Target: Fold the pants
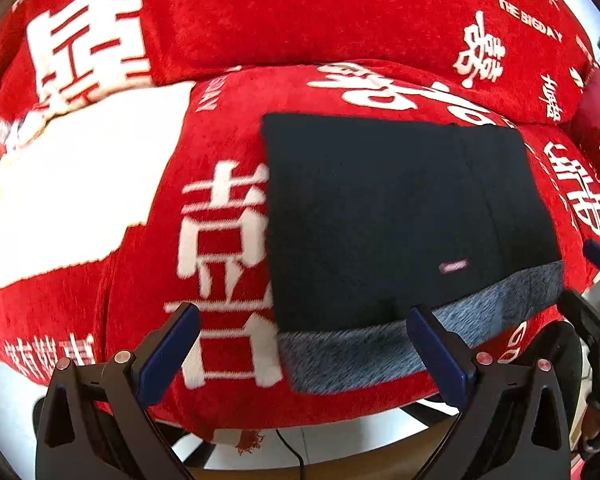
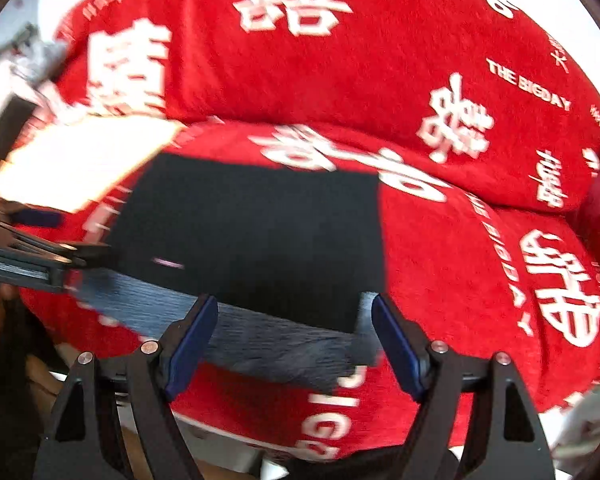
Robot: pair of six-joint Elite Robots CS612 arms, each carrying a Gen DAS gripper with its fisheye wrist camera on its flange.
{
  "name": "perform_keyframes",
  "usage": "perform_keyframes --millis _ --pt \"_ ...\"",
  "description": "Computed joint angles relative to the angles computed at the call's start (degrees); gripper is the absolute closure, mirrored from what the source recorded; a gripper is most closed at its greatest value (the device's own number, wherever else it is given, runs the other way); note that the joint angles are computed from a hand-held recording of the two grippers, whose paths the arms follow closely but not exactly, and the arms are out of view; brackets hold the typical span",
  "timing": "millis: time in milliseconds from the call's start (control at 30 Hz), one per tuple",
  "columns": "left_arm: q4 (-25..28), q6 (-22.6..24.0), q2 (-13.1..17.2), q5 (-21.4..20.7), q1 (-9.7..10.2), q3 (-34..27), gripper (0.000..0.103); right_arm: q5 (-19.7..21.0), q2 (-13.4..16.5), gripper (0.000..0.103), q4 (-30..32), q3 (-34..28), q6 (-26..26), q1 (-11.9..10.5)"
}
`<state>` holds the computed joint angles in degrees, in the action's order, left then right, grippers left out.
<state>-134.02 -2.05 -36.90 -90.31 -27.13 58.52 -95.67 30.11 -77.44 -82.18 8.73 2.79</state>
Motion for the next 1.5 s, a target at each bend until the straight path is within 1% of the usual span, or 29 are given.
perform_keyframes --millis 33,100,133,167,233,333,367,433,467,533,600,667,700,767,800,833,867,900,933,1000,1033,1100,1133,1200,1267,1333,1400,1433,1500 --pt "1.1 -0.4 0.4 0.3 0.11 -0.4 0.000 1.8 0.3 0.021 -0.3 -0.2 -0.3 -0.1" --pt "4.0 -1.0 1.7 -0.9 0.52 -2.0 0.000 2.6 0.7 0.021 0.4 0.3 0.2 -0.2" --pt "4.5 -1.3 2.0 -1.7 0.64 -2.3 0.000 3.1 0.7 0.021 1.8 1.0 1.8 -0.5" --pt "4.5 -1.5 2.1 -2.3 0.64 -2.3 0.000 4.6 0.8 0.021 3.6 1.5 4.1 -1.1" --pt "4.4 -0.9 1.9 -2.1 0.58 -2.0 0.000 6.1 1.4 0.021 3.5 1.1 6.4 -1.7" --pt "3.6 -1.2 1.1 -3.2 0.86 -1.5 0.000 5.0 0.9 0.021 3.7 0.6 4.4 -1.4" --pt "2.1 -1.7 0.9 -4.3 1.15 -1.5 0.000 4.6 0.8 0.021 3.0 0.2 3.6 -1.4" --pt "1.1 -2.7 1.4 -5.3 1.50 -2.8 0.000 4.4 0.6 0.021 0.4 -0.3 2.8 -1.6" --pt "1.6 -3.5 2.2 -5.5 1.61 -4.7 0.000 4.3 0.3 0.021 -1.1 0.0 2.5 -1.8" --pt "3.3 -4.4 4.4 -4.4 1.44 -9.1 0.000 3.4 -0.8 0.021 -4.2 2.2 0.6 -2.1" --pt "6.6 -5.2 7.5 -3.4 1.09 -15.2 0.000 1.8 -2.0 0.021 -7.3 5.2 -0.9 -2.4" --pt "12.8 -6.7 11.6 -3.3 0.81 -23.2 0.000 2.6 -3.6 0.021 -9.7 9.5 -0.7 -3.0" --pt "15.7 -6.8 13.5 -2.4 0.66 -26.9 0.000 3.4 -4.4 0.021 -10.4 11.7 0.0 -3.3" --pt "22.1 -5.8 17.3 0.5 0.03 -33.6 0.000 4.9 -6.2 0.021 -9.3 16.1 1.7 -3.8" --pt "22.8 -5.8 18.0 0.1 0.02 -34.8 0.000 4.5 -7.8 0.021 -5.8 19.5 3.0 -4.1" --pt "21.3 -6.0 17.5 -1.1 0.20 -33.6 0.000 3.7 -9.0 0.021 -2.6 22.1 4.5 -4.3" --pt "20.9 -5.8 16.9 -1.9 0.37 -32.6 0.000 3.8 -9.0 0.021 -1.9 22.3 5.3 -4.4" --pt "20.3 -5.4 16.0 -3.0 0.59 -31.2 0.000 4.1 -8.3 0.021 -2.3 21.1 5.9 -4.6" --pt "18.6 -4.9 14.2 -4.6 0.94 -28.0 0.000 4.3 -7.3 0.021 -2.4 18.6 6.8 -4.8" --pt "12.5 -4.1 10.4 -9.0 1.89 -20.5 0.000 6.1 -4.4 0.020 -2.9 11.9 9.2 -5.7" --pt "10.8 -3.5 9.0 -11.2 2.40 -17.8 0.000 6.2 -3.1 0.016 -2.5 8.7 9.9 -6.0" --pt "9.6 -2.2 7.6 -14.5 3.12 -14.7 0.000 6.1 -0.8 0.014 -0.3 3.6 10.6 -6.9" --pt "9.4 -1.5 7.3 -15.8 3.40 -13.7 0.000 7.0 0.1 0.014 1.5 1.5 10.8 -7.4" --pt "10.9 -0.9 7.6 -17.0 3.51 -13.7 0.000 10.8 1.5 0.014 3.9 -0.9 11.8 -8.4" --pt "12.2 -1.9 8.8 -19.0 3.53 -15.1 0.000 15.3 2.1 0.013 4.7 -1.2 13.5 -9.2" --pt "12.6 -2.9 9.4 -21.5 3.51 -15.7 0.000 21.1 2.9 0.013 2.5 -0.9 15.3 -10.0" --pt "14.0 -1.4 10.1 -21.8 3.05 -17.1 0.000 25.1 2.9 0.013 -0.2 1.2 15.1 -10.2" --pt "14.9 -0.2 10.6 -21.9 2.86 -17.9 0.000 26.4 2.6 0.013 -0.3 2.4 14.2 -10.2" --pt "15.5 -0.8 11.6 -22.7 2.88 -19.2 0.000 27.7 1.7 0.012 1.2 5.4 12.3 -9.8"
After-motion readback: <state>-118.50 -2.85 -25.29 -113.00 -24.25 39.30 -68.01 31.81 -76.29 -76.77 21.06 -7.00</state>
